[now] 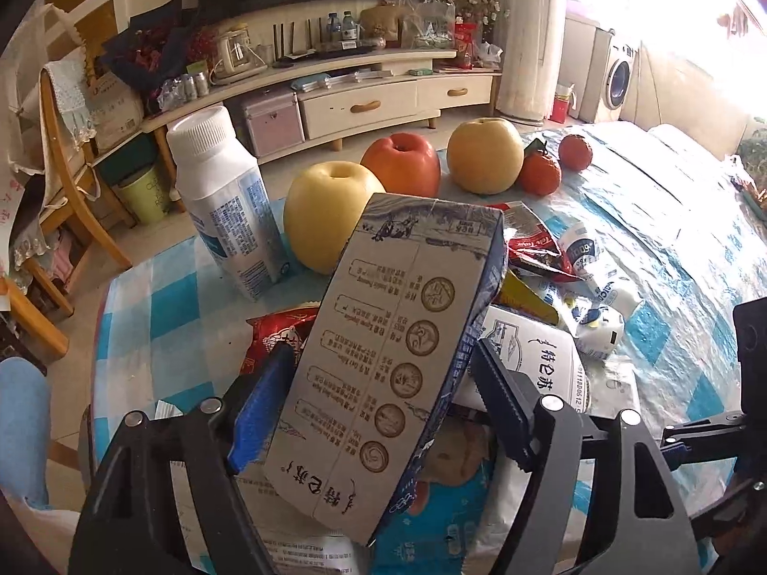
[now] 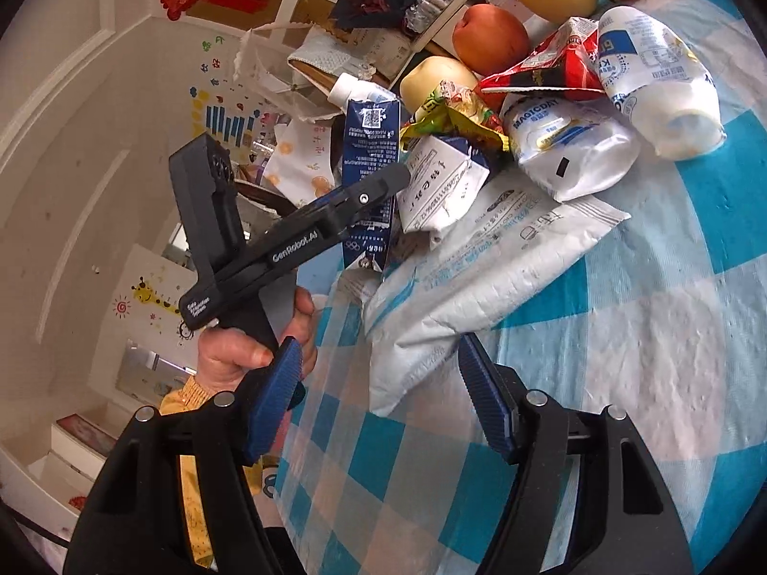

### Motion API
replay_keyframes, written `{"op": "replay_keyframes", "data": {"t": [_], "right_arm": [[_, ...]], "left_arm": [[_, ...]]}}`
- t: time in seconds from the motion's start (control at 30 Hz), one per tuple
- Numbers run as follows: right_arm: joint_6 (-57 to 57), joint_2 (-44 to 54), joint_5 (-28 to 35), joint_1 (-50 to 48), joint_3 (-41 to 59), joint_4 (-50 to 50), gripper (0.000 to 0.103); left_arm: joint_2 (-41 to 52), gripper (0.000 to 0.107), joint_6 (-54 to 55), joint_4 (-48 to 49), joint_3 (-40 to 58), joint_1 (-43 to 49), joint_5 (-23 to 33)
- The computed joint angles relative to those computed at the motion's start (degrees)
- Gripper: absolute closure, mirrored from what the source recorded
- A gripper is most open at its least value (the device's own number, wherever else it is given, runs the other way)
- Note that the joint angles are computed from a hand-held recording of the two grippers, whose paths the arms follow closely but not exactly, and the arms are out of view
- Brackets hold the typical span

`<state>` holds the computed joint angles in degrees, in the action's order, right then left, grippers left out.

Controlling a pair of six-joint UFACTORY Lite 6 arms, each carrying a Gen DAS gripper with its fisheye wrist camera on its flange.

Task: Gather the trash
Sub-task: 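Grasp the blue-and-white milk carton with the left tool while the right tool grasps a white wipe packet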

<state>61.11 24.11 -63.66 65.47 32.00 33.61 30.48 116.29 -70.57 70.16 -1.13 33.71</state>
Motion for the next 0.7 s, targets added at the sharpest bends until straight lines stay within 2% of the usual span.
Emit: {"op": "replay_keyframes", "data": {"t": [0.1, 0.23, 0.33, 0.47, 0.53, 0.57, 0.7], "right_arm": [[-0.7, 1.7, -0.1, 0.7, 1.1, 3.8, 0.040], [1.9, 2.0, 0.6, 1.7, -0.2, 6.4, 0.062], [4.1, 1.7, -0.1, 2.3, -2.1, 7.1, 0.067], [8.0, 2.8, -1.9, 2.1, -3.7, 5.6, 0.079], [7.7, 2.5, -1.2, 3.4, -4.0, 6.9, 0.081], [7.7, 2.3, -1.1, 3.7, -4.3, 7.2, 0.088], [4.7, -0.4, 1.6, 6.4, -4.8, 11.7, 0.091]], "left_arm": [[-1.9, 0.037, 1.2, -1.5, -3.2, 0.9, 0.9], [-6.6, 0.038, 6.6, -6.5, -10.7, 2.6, 1.5], [-10.7, 0.038, 10.8, -11.5, -16.8, 4.3, 1.3], [-14.7, 0.038, 11.5, -14.4, -22.9, 8.6, 3.4], [-17.8, 0.039, 13.1, -16.1, -27.0, 11.7, 4.8], [-19.0, 0.039, 13.0, -15.9, -28.6, 13.6, 6.1], [-23.6, 0.039, 11.9, -13.6, -33.7, 21.4, 10.1]]}}
